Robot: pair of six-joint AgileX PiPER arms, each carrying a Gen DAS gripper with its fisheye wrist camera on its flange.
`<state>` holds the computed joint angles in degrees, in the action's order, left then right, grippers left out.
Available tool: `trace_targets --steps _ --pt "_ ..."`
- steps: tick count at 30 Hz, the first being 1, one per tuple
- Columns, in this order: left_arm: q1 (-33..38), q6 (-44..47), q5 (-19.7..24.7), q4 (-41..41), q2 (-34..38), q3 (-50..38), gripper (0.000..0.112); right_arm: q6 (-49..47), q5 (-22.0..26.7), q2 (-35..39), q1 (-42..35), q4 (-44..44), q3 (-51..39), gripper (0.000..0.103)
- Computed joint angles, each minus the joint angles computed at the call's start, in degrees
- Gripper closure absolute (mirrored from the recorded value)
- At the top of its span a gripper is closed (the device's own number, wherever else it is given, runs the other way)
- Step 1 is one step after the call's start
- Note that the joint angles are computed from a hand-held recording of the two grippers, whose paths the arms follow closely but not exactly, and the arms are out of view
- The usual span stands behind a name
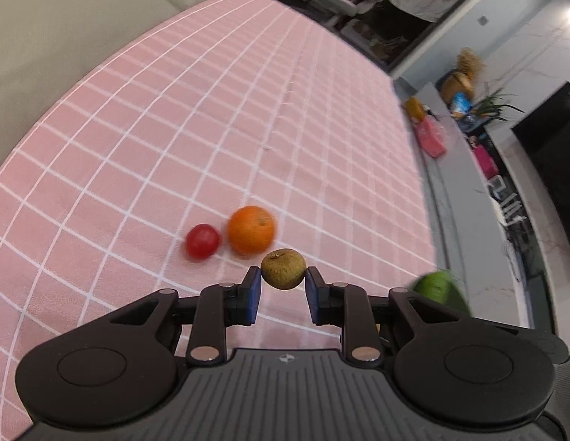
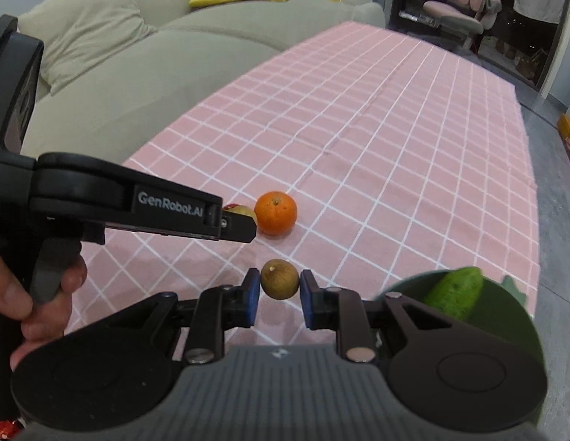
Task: Organize fruits
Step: 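Carry both brown fruits into the colander and open both tools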
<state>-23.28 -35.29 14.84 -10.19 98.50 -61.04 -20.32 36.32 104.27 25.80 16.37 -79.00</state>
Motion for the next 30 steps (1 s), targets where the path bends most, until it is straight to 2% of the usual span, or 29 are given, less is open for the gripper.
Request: trace_targets --steps 7,15,23,30 --pt "-4.22 6.12 3.4 -3.28 -2.13 -3.97 0.084 -1.3 -0.07 -11.27 -4.57 0.9 8.88 0.084" --pt "-9.25 18.2 10.0 -12.39 1.94 -12.34 0.084 -3.94 1.84 -20.73 -13.0 0.21 16.75 0.084" --pt "-12.68 20.21 15.75 -13.44 9.83 -20.38 0.084 -9.68 2.34 -20.59 -20.34 1.84 19.26 0.084" --pt "-13.57 22.26 17.25 -16.12 15.36 -23.79 0.084 -13.63 1.57 -15.88 -22.08 2.13 18.83 0.084"
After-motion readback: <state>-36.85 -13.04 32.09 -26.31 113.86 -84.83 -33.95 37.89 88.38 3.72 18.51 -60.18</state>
